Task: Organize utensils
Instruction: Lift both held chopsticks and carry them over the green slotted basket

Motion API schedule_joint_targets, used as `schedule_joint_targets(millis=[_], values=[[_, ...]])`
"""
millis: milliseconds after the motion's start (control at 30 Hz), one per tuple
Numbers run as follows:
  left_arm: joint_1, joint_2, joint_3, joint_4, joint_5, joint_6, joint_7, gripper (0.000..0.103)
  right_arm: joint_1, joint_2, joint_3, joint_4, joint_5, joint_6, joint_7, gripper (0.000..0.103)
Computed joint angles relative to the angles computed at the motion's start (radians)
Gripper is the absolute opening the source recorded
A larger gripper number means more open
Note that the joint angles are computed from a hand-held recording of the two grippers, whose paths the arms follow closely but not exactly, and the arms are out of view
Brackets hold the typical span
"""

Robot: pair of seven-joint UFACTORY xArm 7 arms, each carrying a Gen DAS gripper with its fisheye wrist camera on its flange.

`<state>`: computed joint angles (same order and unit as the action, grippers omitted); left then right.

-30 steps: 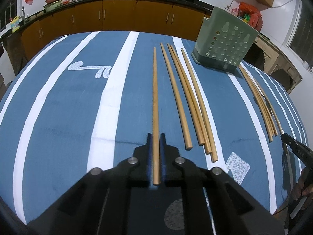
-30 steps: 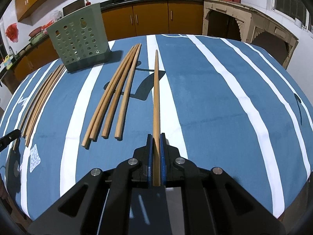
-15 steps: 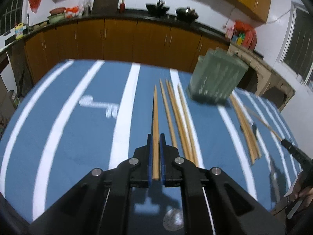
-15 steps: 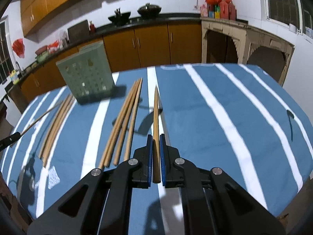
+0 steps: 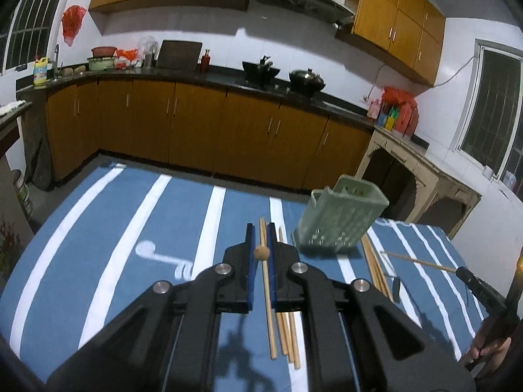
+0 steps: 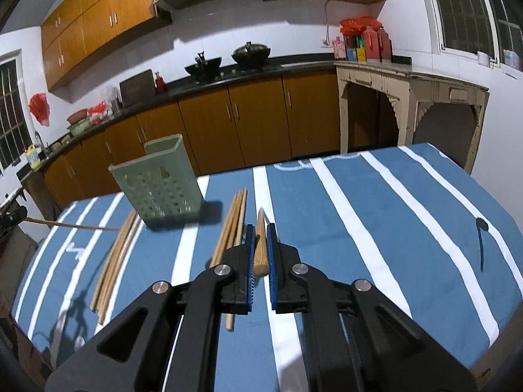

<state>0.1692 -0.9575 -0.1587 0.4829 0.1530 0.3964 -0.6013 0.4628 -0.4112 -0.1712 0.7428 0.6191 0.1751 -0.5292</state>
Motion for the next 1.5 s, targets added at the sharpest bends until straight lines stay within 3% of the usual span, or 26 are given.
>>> schedule_joint_targets(millis=[433,767,1167,1500], values=[[0.032,0.082,-0.017,0.1,0.024,-0.041,-0.008,0.008,0.043,0.053,-0.029,0.101,0.087,-0.025,-0.06,0.008],[0.048,0.137,-0.029,0.205,0.049,-0.053,0.003,0.008,0.068,0.096,-0.044,0.235,0.238,-0.011,-0.172,0.008],[-0.014,0.2,-0.002,0.348,0.028,-0.042,0.064,0.008,0.051,0.129,0.0,0.387,0.515,0.022,-0.39,0.008],[-0.089,0.243,0.032,0.443,-0.01,0.008,0.147,0.008,-0.01,0.171,0.075,0.484,0.676,0.064,-0.53,0.008]])
